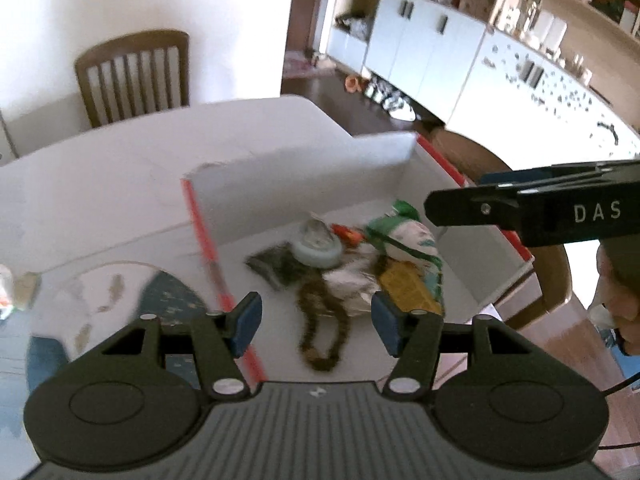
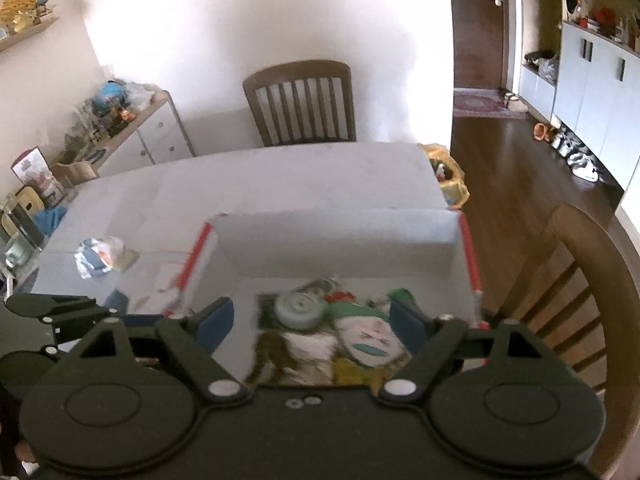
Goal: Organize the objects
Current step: 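Withdraw both tools from the shoebox back toward the snack bag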
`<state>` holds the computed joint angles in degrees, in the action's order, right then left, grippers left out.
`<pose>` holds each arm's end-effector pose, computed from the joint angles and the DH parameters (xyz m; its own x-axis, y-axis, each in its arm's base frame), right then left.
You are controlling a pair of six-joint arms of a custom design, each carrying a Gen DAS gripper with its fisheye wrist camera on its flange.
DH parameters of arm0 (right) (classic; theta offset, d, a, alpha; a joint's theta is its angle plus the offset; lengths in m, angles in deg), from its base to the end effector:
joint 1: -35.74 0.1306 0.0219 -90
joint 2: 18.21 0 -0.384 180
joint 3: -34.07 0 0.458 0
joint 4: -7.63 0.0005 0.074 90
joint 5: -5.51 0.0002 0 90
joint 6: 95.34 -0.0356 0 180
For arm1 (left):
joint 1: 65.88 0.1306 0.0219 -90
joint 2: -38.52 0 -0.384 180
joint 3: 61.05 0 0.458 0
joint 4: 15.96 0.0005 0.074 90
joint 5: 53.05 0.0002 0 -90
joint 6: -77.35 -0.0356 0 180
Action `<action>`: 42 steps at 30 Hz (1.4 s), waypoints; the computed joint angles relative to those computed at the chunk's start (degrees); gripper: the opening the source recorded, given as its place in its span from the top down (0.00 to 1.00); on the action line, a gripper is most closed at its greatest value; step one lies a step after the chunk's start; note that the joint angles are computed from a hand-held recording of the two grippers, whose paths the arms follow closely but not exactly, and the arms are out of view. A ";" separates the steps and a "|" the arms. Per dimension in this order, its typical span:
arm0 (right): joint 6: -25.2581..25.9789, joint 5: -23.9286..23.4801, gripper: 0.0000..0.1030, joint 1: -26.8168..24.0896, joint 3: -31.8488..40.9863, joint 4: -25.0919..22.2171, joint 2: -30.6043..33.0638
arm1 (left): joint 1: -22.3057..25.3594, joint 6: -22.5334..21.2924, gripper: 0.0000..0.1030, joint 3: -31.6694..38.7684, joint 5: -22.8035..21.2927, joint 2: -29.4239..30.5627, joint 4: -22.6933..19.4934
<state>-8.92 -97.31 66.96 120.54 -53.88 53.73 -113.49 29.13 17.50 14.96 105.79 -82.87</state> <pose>0.3555 0.2241 0.5310 -0.6637 -0.3310 -0.6708 -0.5946 0.7776 0.2045 0.2676 -0.2742 0.4859 -0.7763 -0.0659 -0.6269 0.0337 0.9888 -0.1457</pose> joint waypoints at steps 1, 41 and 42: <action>-0.60 0.42 0.17 0.99 0.44 0.11 0.17 | 0.34 -0.05 0.36 -0.50 -0.20 -1.04 -0.16; -22.43 13.77 0.02 28.70 26.79 -3.25 32.24 | 63.21 -51.15 0.18 -22.70 26.83 -33.26 0.79; -22.56 13.90 0.02 28.81 27.58 -3.62 33.17 | 64.34 -53.66 0.18 -22.99 28.61 -32.75 1.41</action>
